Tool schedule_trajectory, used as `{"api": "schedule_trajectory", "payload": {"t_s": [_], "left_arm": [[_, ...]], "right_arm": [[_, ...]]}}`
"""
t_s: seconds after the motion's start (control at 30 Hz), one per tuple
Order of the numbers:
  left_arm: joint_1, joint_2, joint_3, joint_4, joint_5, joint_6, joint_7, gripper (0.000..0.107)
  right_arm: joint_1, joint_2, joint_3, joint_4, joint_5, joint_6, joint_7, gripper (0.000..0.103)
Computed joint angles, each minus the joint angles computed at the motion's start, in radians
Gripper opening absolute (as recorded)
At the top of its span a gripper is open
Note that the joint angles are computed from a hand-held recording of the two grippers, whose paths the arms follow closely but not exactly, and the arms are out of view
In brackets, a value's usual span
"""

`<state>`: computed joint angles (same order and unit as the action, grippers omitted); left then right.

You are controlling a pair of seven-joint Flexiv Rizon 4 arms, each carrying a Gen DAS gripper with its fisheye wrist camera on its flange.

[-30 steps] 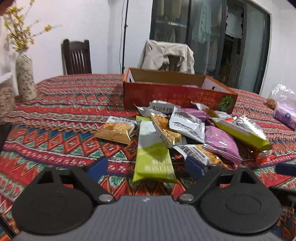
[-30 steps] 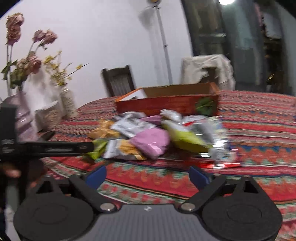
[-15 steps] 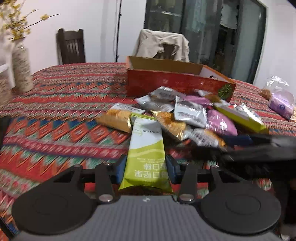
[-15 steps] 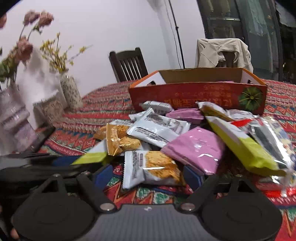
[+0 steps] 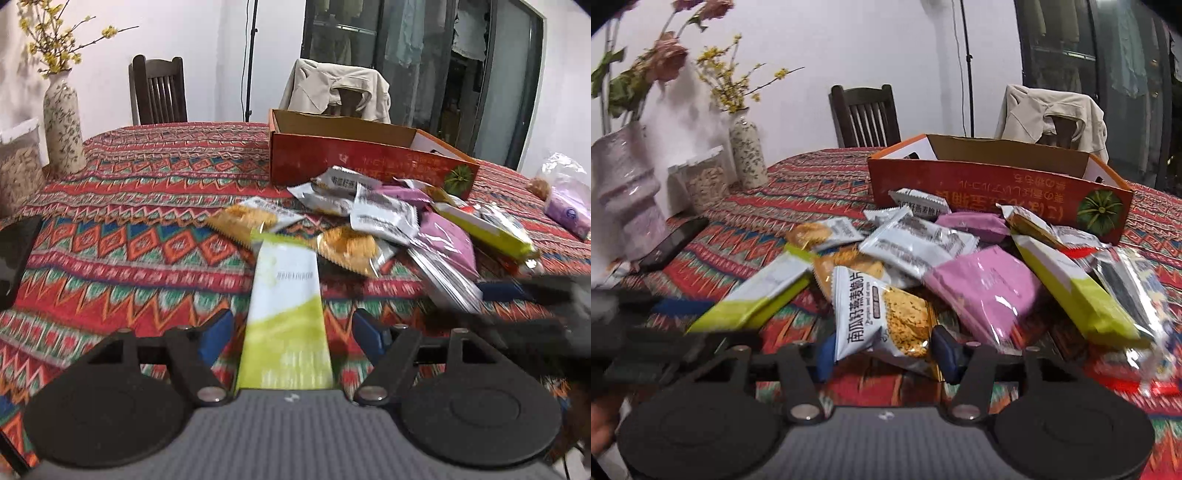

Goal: Organize snacks
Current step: 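Grasp a green-white bar packet with the left tool while the right tool grasps a cookie packet, then carry both packets into the cardboard box and release them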

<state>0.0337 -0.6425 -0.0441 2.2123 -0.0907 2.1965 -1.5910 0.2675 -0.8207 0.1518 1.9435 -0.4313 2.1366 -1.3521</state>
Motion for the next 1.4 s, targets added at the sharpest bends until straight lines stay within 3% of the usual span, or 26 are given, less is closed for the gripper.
{"api": "schedule_trajectory", "payload": {"t_s": [0.07, 0.13, 0.17, 0.2, 0.27, 0.33, 0.53, 0.6, 0.63, 0.87, 1.0, 1.1, 1.17, 1.23, 1.4], "left_arm": [[-0.026, -0.016, 0.013, -0.032, -0.035, -0.019, 0.012, 0.071], [-0.087, -0.025, 0.056, -0.044, -0.095, -0.029, 0.042, 0.05], [-0.107, -0.023, 0.069, -0.041, -0.114, -0.031, 0.059, 0.046], [-0.101, -0.019, 0.061, -0.03, -0.106, -0.024, 0.061, 0.044], [-0.084, 0.0, 0.041, 0.001, -0.093, -0.017, 0.05, 0.043], [-0.076, 0.027, 0.029, 0.039, -0.079, -0.02, 0.043, 0.043], [-0.09, 0.061, 0.022, 0.105, -0.047, 0.025, 0.02, 0.052], [-0.109, 0.056, 0.033, 0.099, -0.074, 0.017, 0.025, 0.053], [-0.117, 0.052, 0.037, 0.093, -0.09, 0.008, 0.027, 0.053], [-0.122, 0.033, 0.045, 0.066, -0.116, 0.006, 0.038, 0.053], [-0.131, 0.026, 0.051, 0.07, -0.125, 0.02, 0.048, 0.053], [-0.149, 0.021, 0.059, 0.072, -0.141, 0.031, 0.063, 0.053], [-0.15, 0.021, 0.057, 0.072, -0.142, 0.032, 0.069, 0.049], [-0.162, 0.025, 0.061, 0.073, -0.155, 0.029, 0.082, 0.042], [-0.137, 0.045, 0.037, 0.089, -0.121, 0.026, 0.066, 0.041]], "right_arm": [[-0.011, 0.018, 0.0, 0.045, -0.002, 0.025, -0.015, 0.052], [-0.039, 0.037, 0.01, 0.09, -0.033, 0.046, -0.032, 0.052], [-0.034, 0.052, -0.002, 0.117, -0.029, 0.052, -0.05, 0.053], [-0.008, 0.068, -0.027, 0.142, 0.006, 0.065, -0.078, 0.056], [0.043, 0.089, -0.071, 0.185, 0.092, 0.092, -0.134, 0.073], [0.039, 0.103, -0.071, 0.214, 0.129, 0.113, -0.156, 0.078], [-0.245, 0.1, 0.115, 0.207, -0.162, 0.038, 0.084, 0.079], [-0.348, 0.051, 0.184, 0.176, -0.316, 0.042, 0.195, 0.084], [-0.358, 0.034, 0.191, 0.159, -0.347, 0.044, 0.236, 0.088], [-0.179, 0.002, 0.081, 0.053, -0.254, 0.059, 0.254, 0.087], [-0.013, 0.041, -0.039, 0.092, -0.087, 0.065, 0.096, 0.082], [0.004, 0.056, -0.048, 0.121, -0.026, 0.057, 0.038, 0.078], [0.005, 0.065, -0.05, 0.131, -0.004, 0.042, 0.01, 0.06], [0.017, 0.074, -0.058, 0.142, 0.029, 0.044, -0.029, 0.05], [-0.021, 0.078, -0.028, 0.162, 0.034, 0.067, -0.06, 0.045]]}}
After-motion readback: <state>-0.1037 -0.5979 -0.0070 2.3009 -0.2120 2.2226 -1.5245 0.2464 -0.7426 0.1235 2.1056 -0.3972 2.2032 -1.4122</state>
